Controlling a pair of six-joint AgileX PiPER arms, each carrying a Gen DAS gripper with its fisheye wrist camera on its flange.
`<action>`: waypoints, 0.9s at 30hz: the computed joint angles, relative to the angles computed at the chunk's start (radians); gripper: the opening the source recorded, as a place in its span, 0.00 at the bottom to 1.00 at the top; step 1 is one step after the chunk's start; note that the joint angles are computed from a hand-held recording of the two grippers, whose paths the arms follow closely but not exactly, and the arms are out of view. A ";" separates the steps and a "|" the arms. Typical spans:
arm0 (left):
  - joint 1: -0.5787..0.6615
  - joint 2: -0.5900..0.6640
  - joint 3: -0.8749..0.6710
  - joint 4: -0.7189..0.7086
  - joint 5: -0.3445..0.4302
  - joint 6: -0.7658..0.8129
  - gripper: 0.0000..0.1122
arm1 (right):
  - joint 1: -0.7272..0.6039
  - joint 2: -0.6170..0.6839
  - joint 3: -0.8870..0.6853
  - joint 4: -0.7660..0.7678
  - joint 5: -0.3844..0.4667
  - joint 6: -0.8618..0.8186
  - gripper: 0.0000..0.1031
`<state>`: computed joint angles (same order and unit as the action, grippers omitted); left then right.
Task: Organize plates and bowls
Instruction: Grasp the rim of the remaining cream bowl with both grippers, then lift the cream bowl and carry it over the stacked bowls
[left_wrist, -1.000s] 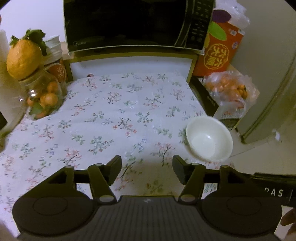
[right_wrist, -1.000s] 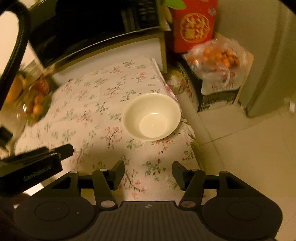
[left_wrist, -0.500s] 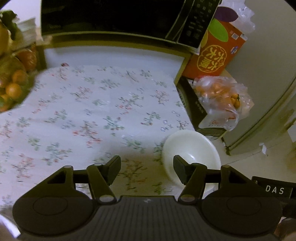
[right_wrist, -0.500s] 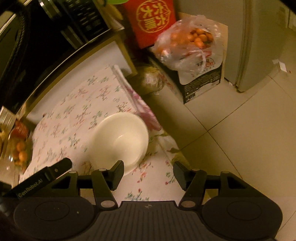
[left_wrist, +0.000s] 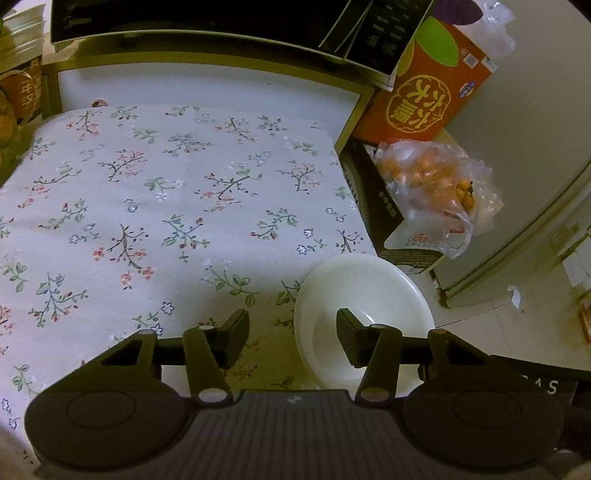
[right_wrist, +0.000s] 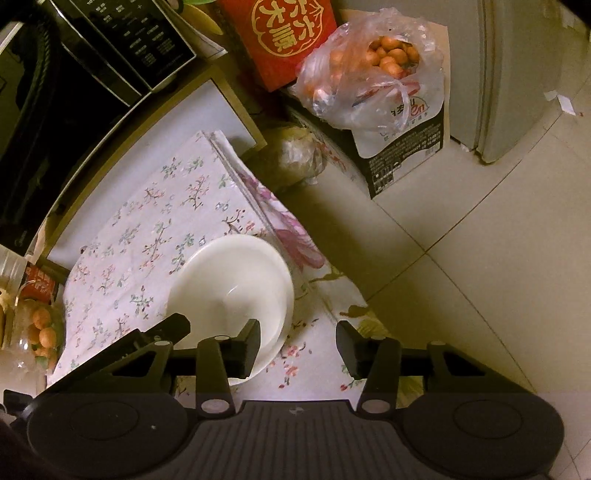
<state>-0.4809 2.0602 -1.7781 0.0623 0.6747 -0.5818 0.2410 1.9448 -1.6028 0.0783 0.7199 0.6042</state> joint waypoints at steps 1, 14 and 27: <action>0.000 0.007 -0.009 -0.003 0.002 0.001 0.40 | -0.003 0.004 -0.002 0.000 -0.001 -0.002 0.45; 0.011 0.031 -0.017 -0.082 0.001 0.085 0.06 | 0.007 0.058 -0.044 0.044 0.000 -0.087 0.09; -0.001 -0.080 0.083 0.019 -0.030 0.020 0.06 | 0.023 0.004 -0.038 0.044 0.011 -0.086 0.09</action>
